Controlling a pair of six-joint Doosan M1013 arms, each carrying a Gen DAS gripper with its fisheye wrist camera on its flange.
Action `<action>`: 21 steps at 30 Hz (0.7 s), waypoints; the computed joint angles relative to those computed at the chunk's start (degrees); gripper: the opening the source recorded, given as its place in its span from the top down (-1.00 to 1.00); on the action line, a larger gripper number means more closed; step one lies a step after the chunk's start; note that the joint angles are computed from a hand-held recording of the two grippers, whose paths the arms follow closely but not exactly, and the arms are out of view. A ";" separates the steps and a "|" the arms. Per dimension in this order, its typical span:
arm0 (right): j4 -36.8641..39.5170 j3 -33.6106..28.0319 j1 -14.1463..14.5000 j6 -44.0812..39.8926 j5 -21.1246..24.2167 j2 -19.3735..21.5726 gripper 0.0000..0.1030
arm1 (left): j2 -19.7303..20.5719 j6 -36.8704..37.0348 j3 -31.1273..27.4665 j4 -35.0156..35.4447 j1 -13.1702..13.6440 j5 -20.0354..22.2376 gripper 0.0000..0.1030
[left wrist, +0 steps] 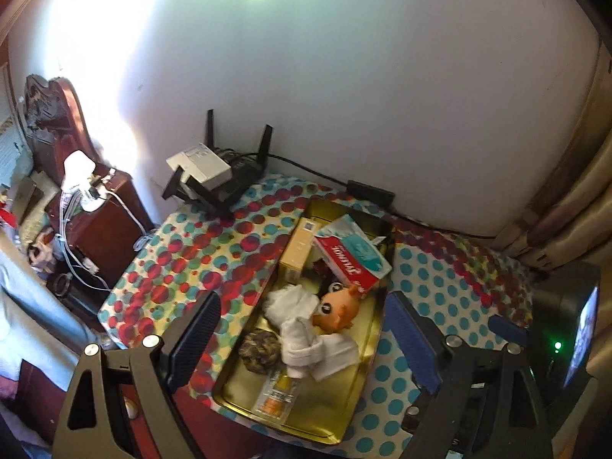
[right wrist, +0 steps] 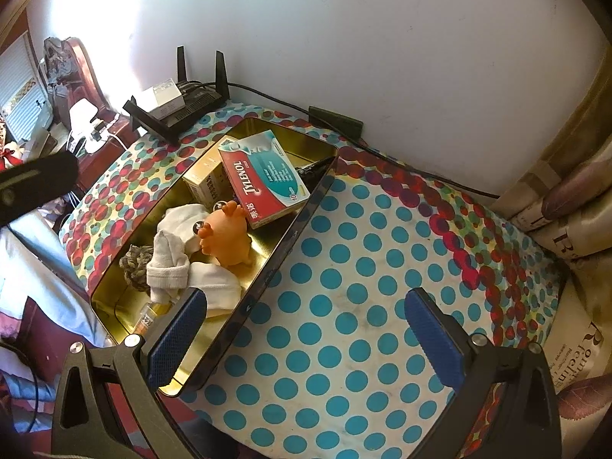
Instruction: Organize objects
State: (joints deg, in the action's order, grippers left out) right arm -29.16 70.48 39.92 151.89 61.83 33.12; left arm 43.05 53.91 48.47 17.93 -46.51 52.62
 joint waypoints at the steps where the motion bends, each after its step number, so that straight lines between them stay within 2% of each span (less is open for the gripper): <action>1: 0.19 -0.01 -0.06 -0.01 -0.08 0.06 -1.00 | 0.30 0.01 -0.52 -0.18 0.06 0.63 -0.75; 3: 0.70 0.07 -0.18 -0.18 -0.22 0.09 -1.00 | 0.69 -0.81 -1.13 0.71 -0.02 1.86 -0.75; 8: 0.99 0.25 -0.31 -0.26 -0.53 0.17 -1.00 | 0.52 -1.04 -0.82 1.06 -0.03 1.07 -0.75; 21: -0.65 -0.51 -0.10 -0.71 0.00 0.71 -1.00 | 2.99 -0.42 -4.79 1.70 -0.10 7.31 -0.75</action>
State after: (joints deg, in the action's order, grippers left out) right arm -29.81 69.97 39.82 151.18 61.83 33.83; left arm 46.04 53.49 43.68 19.63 -46.61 59.93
